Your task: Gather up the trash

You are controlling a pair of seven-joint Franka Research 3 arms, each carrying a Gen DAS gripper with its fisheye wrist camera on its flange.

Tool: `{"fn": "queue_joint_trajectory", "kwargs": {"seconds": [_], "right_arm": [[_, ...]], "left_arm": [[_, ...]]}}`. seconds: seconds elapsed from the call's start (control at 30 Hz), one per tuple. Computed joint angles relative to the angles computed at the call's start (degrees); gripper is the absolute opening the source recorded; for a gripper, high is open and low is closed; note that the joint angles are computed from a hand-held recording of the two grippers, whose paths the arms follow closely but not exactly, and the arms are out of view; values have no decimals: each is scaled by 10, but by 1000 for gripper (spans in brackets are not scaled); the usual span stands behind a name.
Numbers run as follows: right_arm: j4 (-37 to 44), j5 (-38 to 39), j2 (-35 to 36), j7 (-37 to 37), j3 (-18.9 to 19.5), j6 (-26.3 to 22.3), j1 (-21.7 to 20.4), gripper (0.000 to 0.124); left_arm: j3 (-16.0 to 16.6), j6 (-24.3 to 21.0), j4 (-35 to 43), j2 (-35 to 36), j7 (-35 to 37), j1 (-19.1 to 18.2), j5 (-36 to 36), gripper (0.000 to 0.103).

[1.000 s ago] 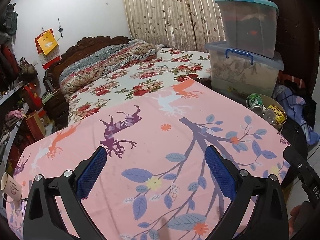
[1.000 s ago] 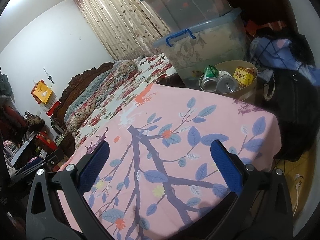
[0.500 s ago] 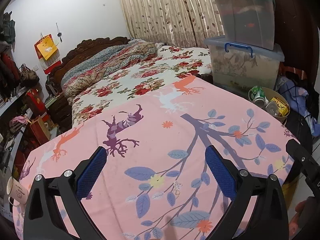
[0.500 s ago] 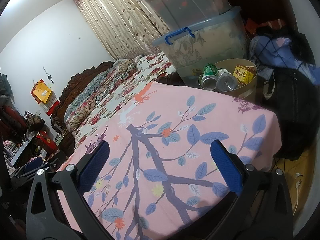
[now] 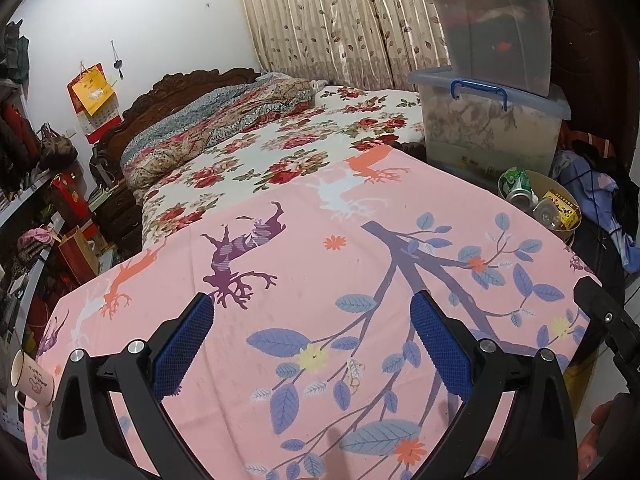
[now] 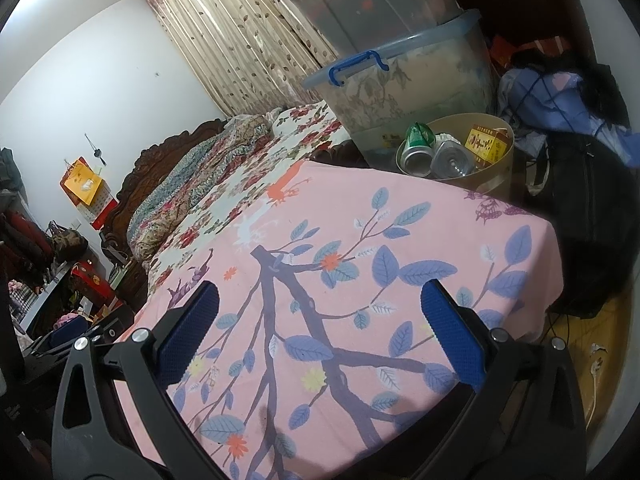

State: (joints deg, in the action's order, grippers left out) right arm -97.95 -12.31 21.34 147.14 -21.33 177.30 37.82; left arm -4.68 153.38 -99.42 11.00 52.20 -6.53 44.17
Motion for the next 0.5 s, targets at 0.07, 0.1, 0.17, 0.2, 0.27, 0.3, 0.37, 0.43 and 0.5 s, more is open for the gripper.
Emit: {"fn": "queue_joint_trajectory", "kwargs": {"seconds": [0.07,0.1,0.17,0.2,0.27,0.3,0.37,0.43,0.5], "right_arm": [[-2,-1,0,2,-4,1,3,100],[-1,1,1,0,-1,1,1,100],[-1,1,1,1,-3,1,3,100],[0,4,1,-3,1,1,-1,100],[0,5,1,-5,3,0,-2,100],[-1,5,1,-4,2,0,-1,100],[-2,9,1,-9,7,2,-7,100],[-3,10,1,-9,4,2,-3,100],[-2,13,1,-13,7,1,-7,100]], "left_arm": [[-1,0,-1,1,4,0,-1,95],[-1,-1,-1,1,5,0,-1,95],[-1,-1,-1,2,8,0,-4,95],[-1,-1,-2,2,7,-1,-3,95],[-1,-1,-2,2,8,0,-4,95],[0,-1,-2,2,7,-1,-4,95],[0,-1,-1,2,6,-1,-2,95],[0,-2,-1,3,6,-1,-3,95],[0,-2,-2,3,5,-2,-3,95]]}}
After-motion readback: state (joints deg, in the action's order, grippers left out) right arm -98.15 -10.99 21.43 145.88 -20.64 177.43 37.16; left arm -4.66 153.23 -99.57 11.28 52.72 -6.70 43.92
